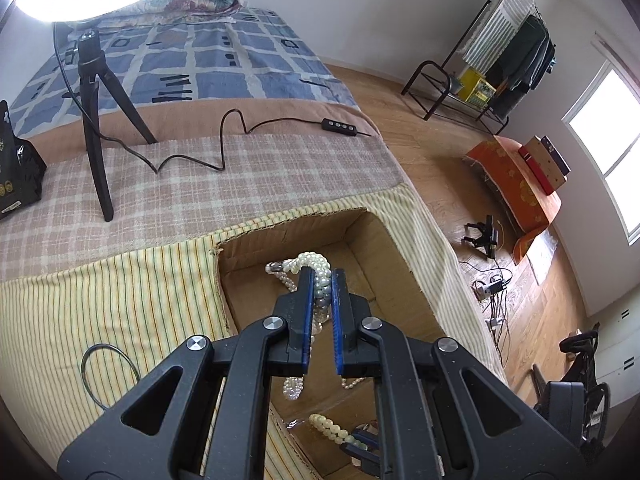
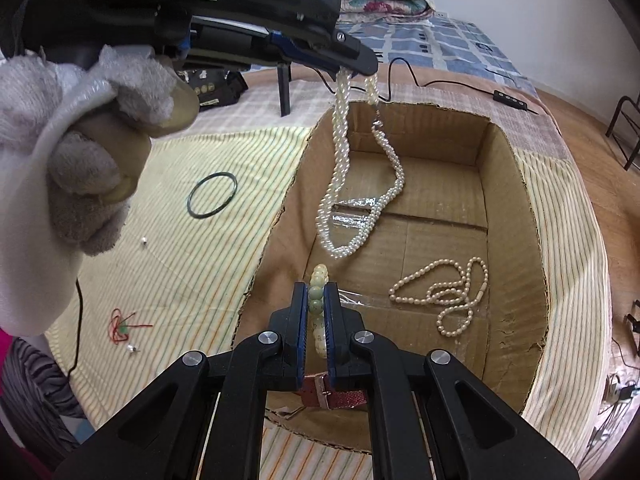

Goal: Organize jewelry
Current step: 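Open the left tool to drop the necklace while the right tool drops the bracelet into the box, then withdraw both tools from the box, moving the left tool toward the red string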

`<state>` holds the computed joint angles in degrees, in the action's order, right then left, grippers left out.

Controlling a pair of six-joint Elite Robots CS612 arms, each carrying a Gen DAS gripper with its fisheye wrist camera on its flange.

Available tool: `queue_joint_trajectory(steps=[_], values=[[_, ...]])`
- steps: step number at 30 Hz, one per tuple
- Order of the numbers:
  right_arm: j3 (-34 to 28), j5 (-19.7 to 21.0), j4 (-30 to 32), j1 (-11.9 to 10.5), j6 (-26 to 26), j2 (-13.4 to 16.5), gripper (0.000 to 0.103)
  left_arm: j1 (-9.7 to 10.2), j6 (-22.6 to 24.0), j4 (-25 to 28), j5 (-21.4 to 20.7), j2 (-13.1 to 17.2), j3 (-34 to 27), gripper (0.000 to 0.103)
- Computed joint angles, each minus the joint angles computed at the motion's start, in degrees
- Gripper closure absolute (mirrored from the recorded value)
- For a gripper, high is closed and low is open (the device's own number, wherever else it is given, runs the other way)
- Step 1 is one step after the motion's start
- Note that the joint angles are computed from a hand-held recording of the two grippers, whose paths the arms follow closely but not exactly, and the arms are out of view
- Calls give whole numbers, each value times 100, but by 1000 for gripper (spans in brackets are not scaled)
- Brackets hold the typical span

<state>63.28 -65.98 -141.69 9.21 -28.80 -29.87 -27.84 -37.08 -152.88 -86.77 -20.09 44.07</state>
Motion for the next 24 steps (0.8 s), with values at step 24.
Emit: queue_joint_trajectory(steps=[24], values=[[704, -178, -1117, 63, 170, -454, 49, -85, 136, -1091, 868, -1233, 2045, 96]])
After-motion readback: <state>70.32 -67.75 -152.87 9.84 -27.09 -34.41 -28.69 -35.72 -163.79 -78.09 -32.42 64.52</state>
